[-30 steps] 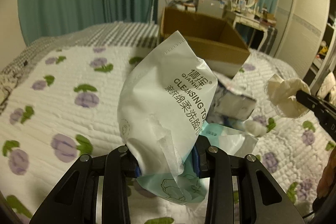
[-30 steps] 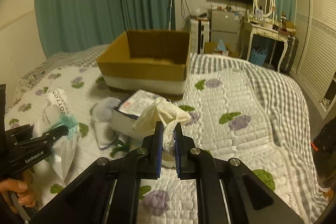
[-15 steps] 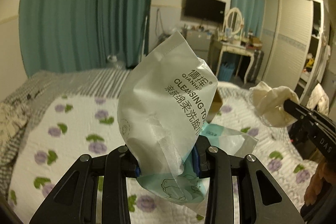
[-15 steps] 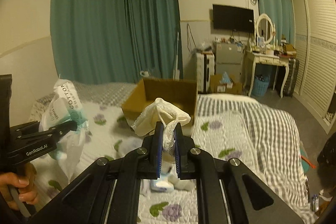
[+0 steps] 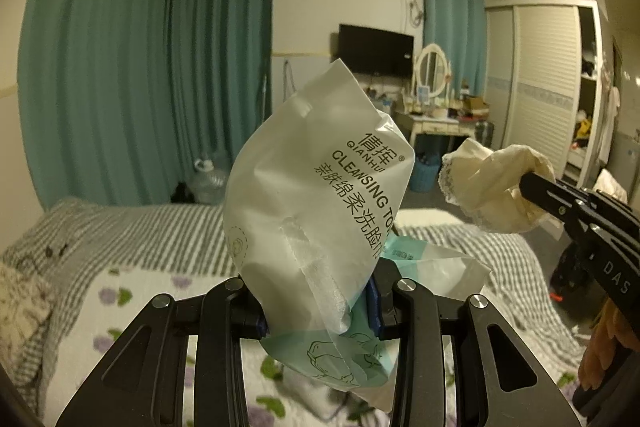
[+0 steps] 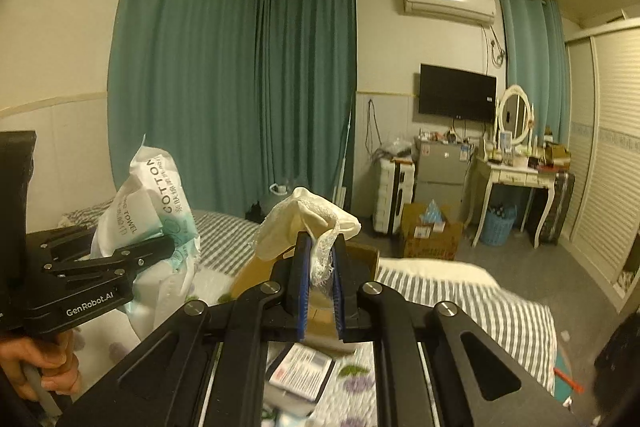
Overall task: Organize soft objects
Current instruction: 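Carry both items to the cardboard box and open both tools to drop them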
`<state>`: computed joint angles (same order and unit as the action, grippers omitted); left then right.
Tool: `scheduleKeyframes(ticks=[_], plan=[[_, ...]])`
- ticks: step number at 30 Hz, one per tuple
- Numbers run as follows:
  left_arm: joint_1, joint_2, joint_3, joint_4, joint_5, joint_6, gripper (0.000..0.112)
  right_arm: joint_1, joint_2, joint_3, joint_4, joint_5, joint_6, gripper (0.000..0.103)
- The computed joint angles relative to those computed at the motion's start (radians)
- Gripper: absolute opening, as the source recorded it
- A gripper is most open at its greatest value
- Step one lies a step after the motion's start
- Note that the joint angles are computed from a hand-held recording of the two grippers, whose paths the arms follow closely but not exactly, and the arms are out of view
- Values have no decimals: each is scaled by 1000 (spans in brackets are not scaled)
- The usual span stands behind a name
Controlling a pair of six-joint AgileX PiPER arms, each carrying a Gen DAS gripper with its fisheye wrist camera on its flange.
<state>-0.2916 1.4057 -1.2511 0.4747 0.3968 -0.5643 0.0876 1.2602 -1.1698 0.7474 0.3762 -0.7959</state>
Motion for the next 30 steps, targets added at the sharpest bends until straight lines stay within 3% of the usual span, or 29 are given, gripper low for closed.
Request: scheduleKeyframes(ticks=[14,20,25,30], plan=[[77,406,-413,-183,14,224,35,39,395,-364,-138,-48,100,9],[100,609,-619,-318,104,355,35,46,593,-541,-233,1,198,9],[101,799,-843,-341,225,389,35,53,746,-647,-295,24,233,9],[86,897,-940,-330,306,398,36,57,897,-763,-370,91,267,9]])
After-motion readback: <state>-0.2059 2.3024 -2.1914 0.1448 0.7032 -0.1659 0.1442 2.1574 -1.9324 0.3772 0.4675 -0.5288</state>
